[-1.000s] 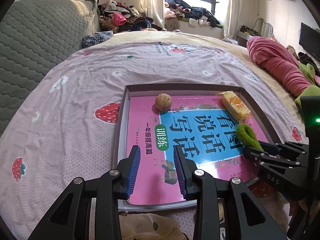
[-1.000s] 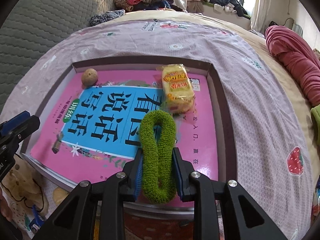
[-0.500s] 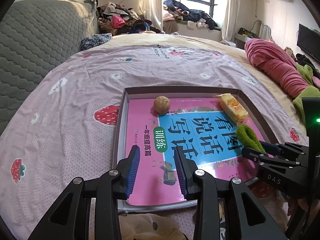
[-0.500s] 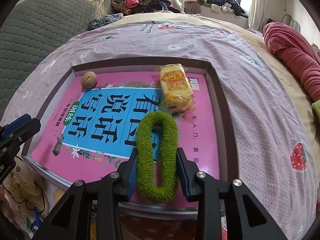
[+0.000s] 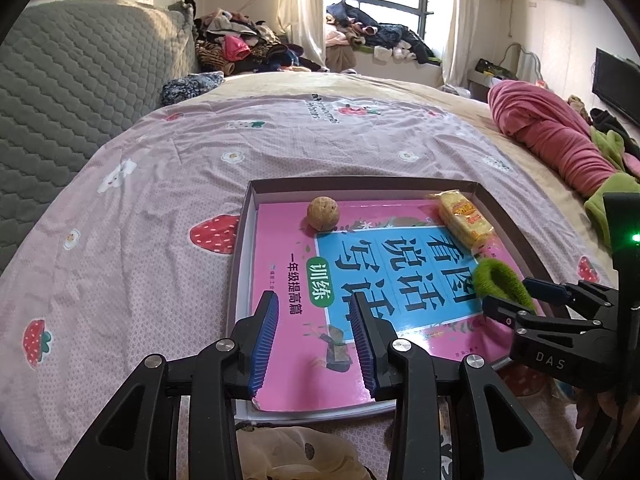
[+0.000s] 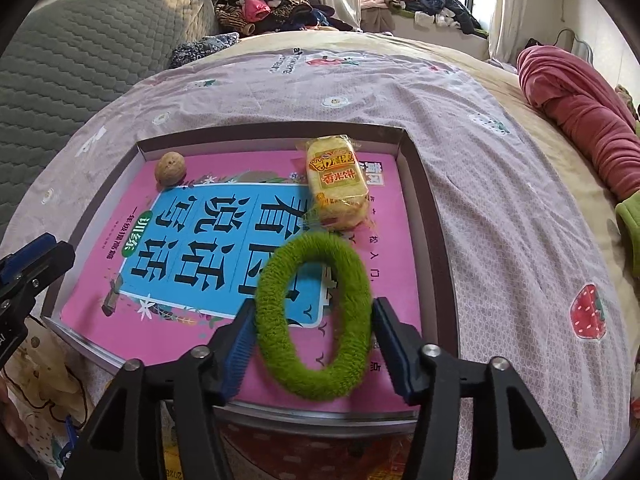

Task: Organize objects
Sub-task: 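Open the right tool to release the green ring in the tray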

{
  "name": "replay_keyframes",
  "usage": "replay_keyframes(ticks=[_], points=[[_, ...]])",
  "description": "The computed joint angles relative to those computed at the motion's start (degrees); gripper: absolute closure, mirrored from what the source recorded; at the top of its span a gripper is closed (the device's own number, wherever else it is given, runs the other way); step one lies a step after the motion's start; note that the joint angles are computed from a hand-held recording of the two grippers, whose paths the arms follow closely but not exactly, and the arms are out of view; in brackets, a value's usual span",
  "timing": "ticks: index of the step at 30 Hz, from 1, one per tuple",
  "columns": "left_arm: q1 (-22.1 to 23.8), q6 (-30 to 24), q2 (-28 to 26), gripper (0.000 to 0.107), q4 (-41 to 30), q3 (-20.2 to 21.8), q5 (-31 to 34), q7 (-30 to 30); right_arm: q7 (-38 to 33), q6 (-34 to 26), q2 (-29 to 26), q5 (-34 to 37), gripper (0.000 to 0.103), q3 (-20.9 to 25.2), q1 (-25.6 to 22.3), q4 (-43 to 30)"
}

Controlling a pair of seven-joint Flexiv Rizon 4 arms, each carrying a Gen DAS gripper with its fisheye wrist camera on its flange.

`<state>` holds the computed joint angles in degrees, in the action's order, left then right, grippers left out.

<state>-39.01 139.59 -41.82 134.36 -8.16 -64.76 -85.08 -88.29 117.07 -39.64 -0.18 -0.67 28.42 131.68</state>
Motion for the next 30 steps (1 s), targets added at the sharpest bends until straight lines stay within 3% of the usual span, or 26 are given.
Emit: replay_keyframes(ticks=[4, 9, 11, 18, 20, 30], points=[[0.05, 0.28, 0.0, 0.068, 0.1, -0.02, 0.12, -0.38, -0.36, 0.63, 0.23, 1.29, 0.036, -1.01, 1.33, 0.31], [-0.14, 0.3, 0.02, 0.064, -0.01, -0.17, -0.22, -0.25, -0.88, 1.82, 0.81, 1.98, 0.035, -0.74, 1.18, 0.86], [-0.47, 0.5, 0.07, 0.049, -0.18, -0.23, -1.0, 0.29, -1.01, 2.1, 1.18, 1.88, 0.032, -0.3, 0.8, 1.07], [-0.5, 1.31, 1.09, 0.039, 0.59, -0.73, -1.69, 0.2, -2.75, 5.48, 3.52, 3.87, 0.028, -0.03, 1.99, 3.41], [-0.58, 1.72, 1.54, 0.032, 1.03, -0.77, -1.58, -0.04, -3.33, 6.69, 4.29, 5.02, 0.027, 0.0, 2.55, 4.23], [-2.65, 4.76, 5.35, 0.03, 3.37, -2.06, -5.19, 1.02, -6.48, 13.75, 9.92, 9.02, 0.021, 3.45, 3.17, 10.85]])
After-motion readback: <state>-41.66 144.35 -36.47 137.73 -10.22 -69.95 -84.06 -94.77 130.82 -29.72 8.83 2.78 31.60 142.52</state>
